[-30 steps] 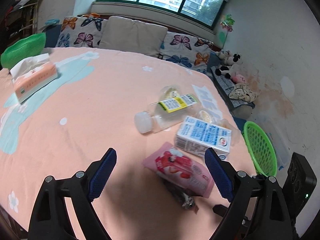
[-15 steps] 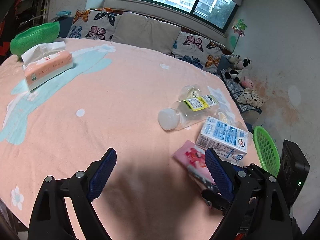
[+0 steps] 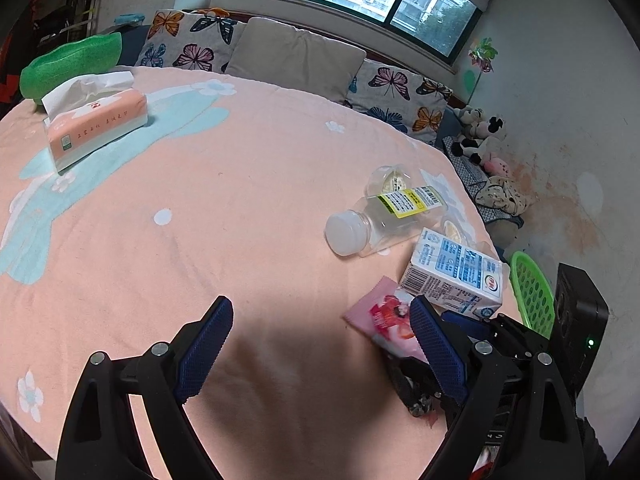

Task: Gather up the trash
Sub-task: 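Grasp the pink snack packet with the right tool, then carry the pink packet toward the basket while the left tool grasps the milk carton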

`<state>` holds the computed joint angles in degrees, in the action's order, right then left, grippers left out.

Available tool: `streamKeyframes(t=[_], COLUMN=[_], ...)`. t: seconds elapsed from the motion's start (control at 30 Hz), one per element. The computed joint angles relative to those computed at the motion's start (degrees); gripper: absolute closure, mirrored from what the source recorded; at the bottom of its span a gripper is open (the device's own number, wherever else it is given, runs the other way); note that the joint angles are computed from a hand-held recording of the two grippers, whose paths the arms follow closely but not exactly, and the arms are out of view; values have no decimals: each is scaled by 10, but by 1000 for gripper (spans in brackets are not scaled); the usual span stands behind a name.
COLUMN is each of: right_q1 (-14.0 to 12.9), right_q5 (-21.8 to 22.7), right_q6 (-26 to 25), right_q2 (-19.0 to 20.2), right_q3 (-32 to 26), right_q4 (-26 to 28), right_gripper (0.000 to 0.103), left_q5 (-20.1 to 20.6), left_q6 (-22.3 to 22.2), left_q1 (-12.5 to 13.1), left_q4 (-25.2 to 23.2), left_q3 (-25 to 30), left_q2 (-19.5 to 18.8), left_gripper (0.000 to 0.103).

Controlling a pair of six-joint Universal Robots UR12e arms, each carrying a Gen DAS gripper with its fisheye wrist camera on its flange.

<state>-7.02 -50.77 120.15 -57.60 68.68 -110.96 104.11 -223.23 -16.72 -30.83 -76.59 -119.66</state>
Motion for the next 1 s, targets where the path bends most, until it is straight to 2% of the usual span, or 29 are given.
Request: streamKeyframes(t=[0.07,0.13,0.33,0.57,0.77,1.0], right_q1=[1,2,-1,-15,-36,-64], right_q5=[-3,-3,1,24,41,56], right_q6=[-2,-10,-15,-17,-16,5], right_q2=[2,4,3,-10,-28,-41], right_q3=[-3,-8,-7,9,33,50], right_q4=[8,26,35,37,22,-5], right_gripper=[21,31,41,43,43,43], left_q5=[-1,-1,3,-2,-12,-48], left_q6=[0,0,1,15,69,114], left_q1=[0,-1,-2,-4,-10,-17], left_q4=[-1,-1,-4,-9,-26,-48], left_q3=[1,2,6,20,59,115], left_q2=[-1,-2,-4,-11,-32,-67], left_gripper=[16,16,16,16,16,16])
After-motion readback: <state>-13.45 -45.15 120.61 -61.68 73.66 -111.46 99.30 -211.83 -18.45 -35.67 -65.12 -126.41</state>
